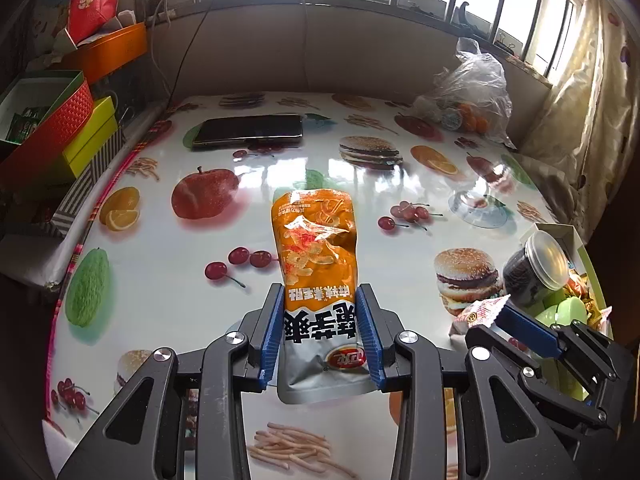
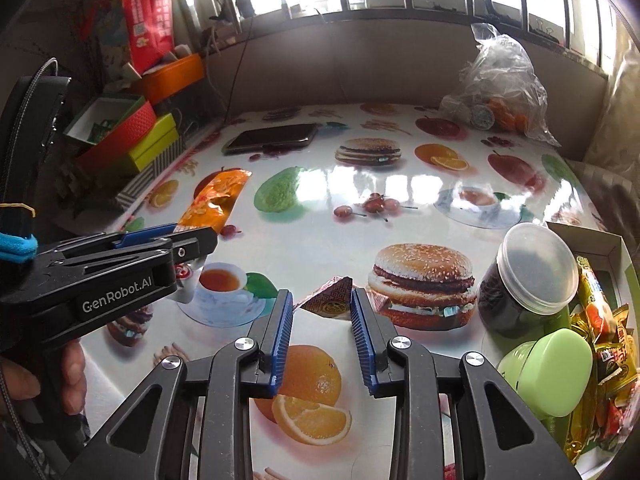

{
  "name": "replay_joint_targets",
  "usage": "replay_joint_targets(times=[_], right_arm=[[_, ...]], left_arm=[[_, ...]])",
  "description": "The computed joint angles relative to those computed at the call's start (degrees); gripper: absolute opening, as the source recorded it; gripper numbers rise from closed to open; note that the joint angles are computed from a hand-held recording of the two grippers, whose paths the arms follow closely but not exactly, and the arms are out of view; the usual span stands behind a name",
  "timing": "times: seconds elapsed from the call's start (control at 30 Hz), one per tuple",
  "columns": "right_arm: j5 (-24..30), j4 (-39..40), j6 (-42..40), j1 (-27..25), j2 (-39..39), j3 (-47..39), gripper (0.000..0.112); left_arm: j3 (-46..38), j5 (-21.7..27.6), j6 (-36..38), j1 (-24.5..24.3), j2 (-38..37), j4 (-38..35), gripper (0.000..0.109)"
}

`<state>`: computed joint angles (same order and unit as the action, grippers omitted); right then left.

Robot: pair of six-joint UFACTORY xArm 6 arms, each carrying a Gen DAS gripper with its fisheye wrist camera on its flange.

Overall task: Organize snacks
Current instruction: 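Lift both held snacks and carry them over the green box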

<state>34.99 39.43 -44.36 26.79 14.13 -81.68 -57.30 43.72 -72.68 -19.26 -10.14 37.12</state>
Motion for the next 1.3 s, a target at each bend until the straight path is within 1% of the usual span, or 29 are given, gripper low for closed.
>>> replay_joint_targets(times=[0.3, 0.47, 0.6, 0.8, 0.9, 0.97, 1.03, 1.07, 1.1, 1.17, 1.23, 1.3], right_arm=[[1.1, 1.2, -0.4, -1.4, -0.5, 1.7, 0.027], [1.2, 0.4, 0.0, -1.8, -1.1, 3.3, 0.026], [1.3, -1.2, 0.4, -2.2, -2.0, 5.3, 0.026], [2.5, -5.7, 4.1, -2.4, -0.9, 5.5, 0.026], [2.8, -7.2, 3.9, -2.5, -1.4, 5.8, 0.033], [3.0, -6.8, 2.6, -3.0, -2.2, 6.4, 0.039], [7.1, -4.6, -0.4, -4.3, -2.3, 5.5, 0.044], [9.4, -4.4, -1.5, -4.9, -2.2, 5.0, 0.046], [10.7, -4.8, -1.9, -5.2, -2.1, 4.9, 0.047], [11.0, -5.9, -2.2, -5.0, -2.2, 5.5, 0.048], [9.5, -6.0, -3.5, -4.4, -2.8, 6.6, 0.048], [9.1, -6.5, -3.5, -4.0, -2.7, 6.6, 0.048]], left_arm=[[0.6, 0.2, -0.9, -1.0, -0.3, -0.5, 0.037], [0.8, -0.3, -0.8, -1.2, 0.0, -1.1, 0.037], [1.0, -1.1, -0.7, -1.0, 0.2, -1.2, 0.037], [1.6, -2.3, -0.6, -0.6, 0.5, -2.3, 0.037], [1.7, -2.3, -0.6, -0.5, 0.5, -2.5, 0.037], [1.8, -2.5, -0.4, -0.5, 0.4, -2.5, 0.037], [2.0, -2.7, 0.0, -0.4, 0.4, -2.8, 0.037], [2.0, -2.7, 0.0, -0.4, 0.5, -2.9, 0.037], [2.0, -2.8, 0.1, -0.4, 0.5, -3.0, 0.037], [2.2, -3.0, -0.1, -0.4, 0.6, -3.2, 0.037], [2.3, -3.1, -0.3, -0.5, 0.6, -3.3, 0.037], [2.1, -2.8, -0.3, -0.6, 0.7, -3.4, 0.037]])
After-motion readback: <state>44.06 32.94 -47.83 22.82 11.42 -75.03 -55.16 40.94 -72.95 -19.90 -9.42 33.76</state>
